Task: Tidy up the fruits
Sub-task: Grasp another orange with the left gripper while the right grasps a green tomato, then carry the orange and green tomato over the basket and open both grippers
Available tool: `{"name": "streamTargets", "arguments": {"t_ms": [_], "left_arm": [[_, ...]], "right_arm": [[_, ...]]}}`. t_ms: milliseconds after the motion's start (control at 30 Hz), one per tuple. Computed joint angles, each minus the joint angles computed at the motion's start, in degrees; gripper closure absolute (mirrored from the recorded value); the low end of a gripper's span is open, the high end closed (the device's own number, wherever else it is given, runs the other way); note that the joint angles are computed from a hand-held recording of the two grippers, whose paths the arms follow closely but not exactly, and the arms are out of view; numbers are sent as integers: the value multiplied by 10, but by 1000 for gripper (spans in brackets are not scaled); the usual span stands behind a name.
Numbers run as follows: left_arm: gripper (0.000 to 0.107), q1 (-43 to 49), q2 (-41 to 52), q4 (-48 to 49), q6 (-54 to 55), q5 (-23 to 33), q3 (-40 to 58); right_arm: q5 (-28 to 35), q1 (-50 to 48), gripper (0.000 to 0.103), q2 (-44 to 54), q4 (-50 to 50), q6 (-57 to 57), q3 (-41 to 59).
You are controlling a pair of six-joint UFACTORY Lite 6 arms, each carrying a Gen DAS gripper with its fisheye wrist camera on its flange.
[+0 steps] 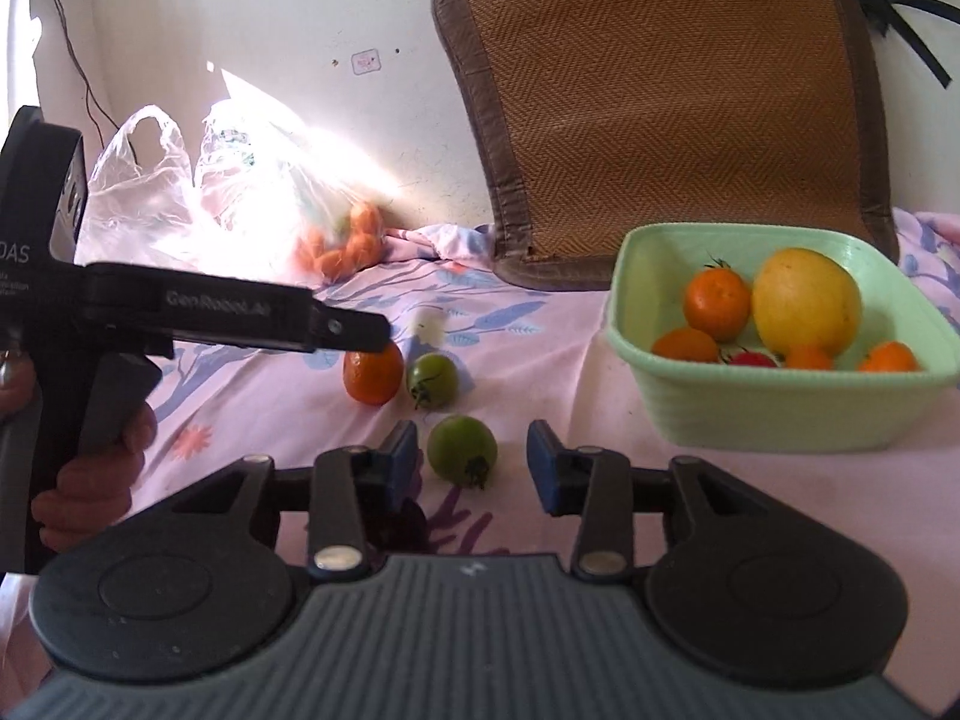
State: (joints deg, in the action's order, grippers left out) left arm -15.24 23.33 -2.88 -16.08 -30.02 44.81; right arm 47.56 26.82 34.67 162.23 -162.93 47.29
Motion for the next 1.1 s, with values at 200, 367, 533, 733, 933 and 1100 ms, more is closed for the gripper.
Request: {"name": "streamTargets", "arguments": {"t_ms": [200, 367, 533, 733, 933, 1100], "left_arm": [[69, 8, 15, 20, -35, -18, -11], [69, -18, -138, 2, -43, -60, -162], [69, -179, -260, -190, 53, -85, -287], [69, -382, -200, -417, 111, -153, -291], [66, -455, -115, -555, 158, -174, -234], [66, -497, -70, -645, 212, -202, -199]], "right_arm": [[-60, 10, 73, 43, -26, 13, 70], [37, 2, 73, -43, 18, -14, -57], [142, -12, 73, -150, 48, -55, -253], [212, 10, 73, -141, 85, -78, -352], [222, 48, 70, -122, 135, -102, -348], [230, 39, 70, -118, 123, -102, -351]]}}
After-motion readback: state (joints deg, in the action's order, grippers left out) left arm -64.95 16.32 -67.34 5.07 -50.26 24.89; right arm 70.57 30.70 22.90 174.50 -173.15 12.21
